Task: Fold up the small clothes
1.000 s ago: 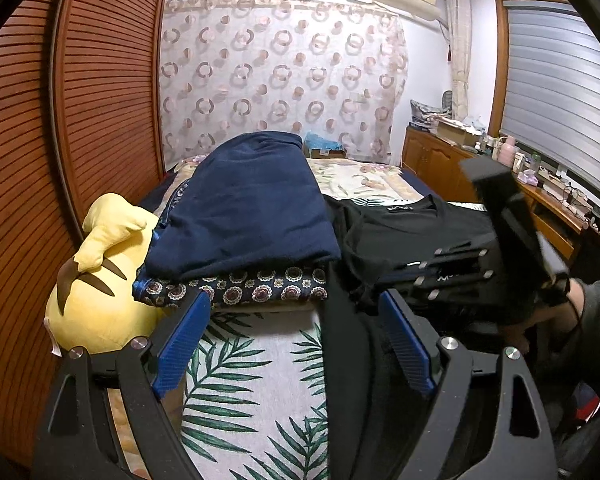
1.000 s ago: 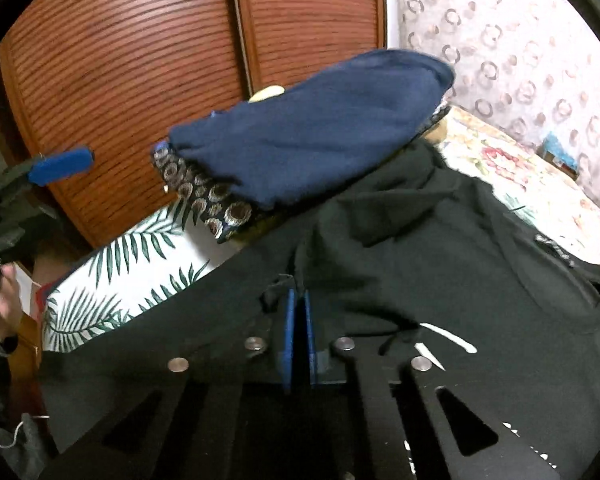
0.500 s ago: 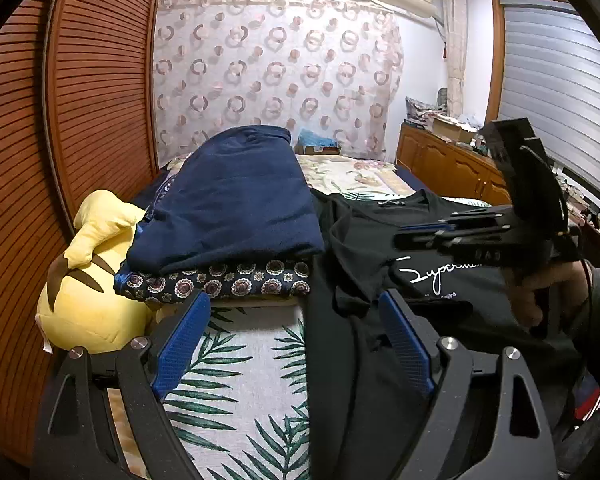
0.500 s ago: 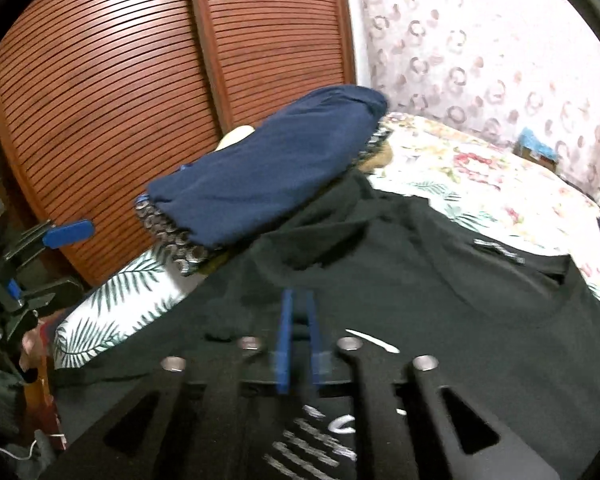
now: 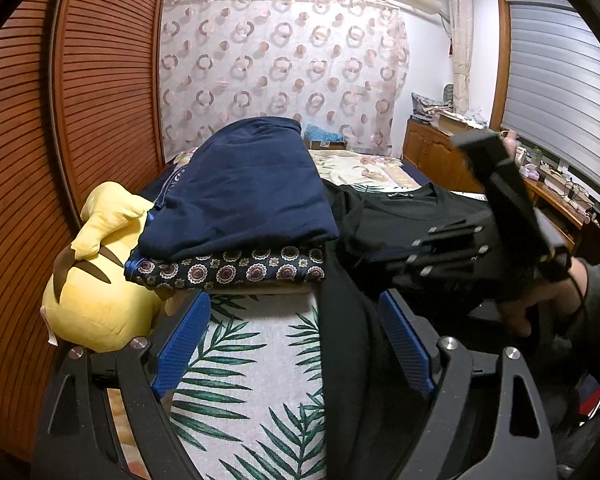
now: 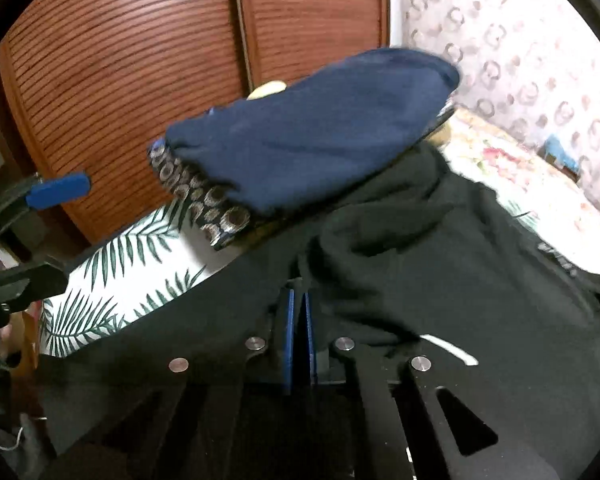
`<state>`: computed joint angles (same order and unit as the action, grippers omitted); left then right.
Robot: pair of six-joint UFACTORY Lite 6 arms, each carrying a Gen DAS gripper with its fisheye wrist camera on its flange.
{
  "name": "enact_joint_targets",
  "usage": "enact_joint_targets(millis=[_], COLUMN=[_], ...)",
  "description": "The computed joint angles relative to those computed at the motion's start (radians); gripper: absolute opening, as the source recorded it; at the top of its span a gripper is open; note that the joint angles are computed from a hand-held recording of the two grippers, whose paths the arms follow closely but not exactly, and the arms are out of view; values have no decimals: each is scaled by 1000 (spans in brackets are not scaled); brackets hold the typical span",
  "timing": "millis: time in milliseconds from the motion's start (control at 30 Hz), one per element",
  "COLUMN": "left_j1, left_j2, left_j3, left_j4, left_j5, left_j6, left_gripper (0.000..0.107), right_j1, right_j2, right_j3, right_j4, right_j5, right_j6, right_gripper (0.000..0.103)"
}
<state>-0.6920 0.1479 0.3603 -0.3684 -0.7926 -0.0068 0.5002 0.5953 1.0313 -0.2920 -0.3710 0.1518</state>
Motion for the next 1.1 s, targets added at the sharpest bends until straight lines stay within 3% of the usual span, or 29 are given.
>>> enact_joint_targets(millis=[67, 233, 400, 500, 533, 633, 833, 1100], left_j1=[4, -4, -38, -54, -60, -68, -76, -88], left_j2=[0, 7, 12, 18, 23, 26, 42, 88], left_j3=[1, 1, 12, 22, 27, 36, 61, 120], left_j4=[9, 9, -22, -37, -44, -52, -58, -41], left_j5=[2, 1, 5, 10, 13, 21, 36, 61], left_j6=[-5, -4, 7, 13, 16, 22, 26, 27], left_gripper=[87, 87, 87, 87, 87, 87, 87, 87], right_j1=[-33, -113, -149, -129, -124, -99, -161, -276], right_j2=[-37, -118, -90, -71, -63, -42, -100, -267], right_j3=[-34, -114, -108, -115, -120, -131, -252, -447], right_j4=[-65, 17, 403, 581, 580, 557, 311, 185], right_j5=[-19, -61, -97, -136, -154, -187, -204, -236], right_j6=[61, 1, -287, -406, -395, -350, -194, -153], right_gripper=[5, 5, 5, 27, 37, 43, 43, 43])
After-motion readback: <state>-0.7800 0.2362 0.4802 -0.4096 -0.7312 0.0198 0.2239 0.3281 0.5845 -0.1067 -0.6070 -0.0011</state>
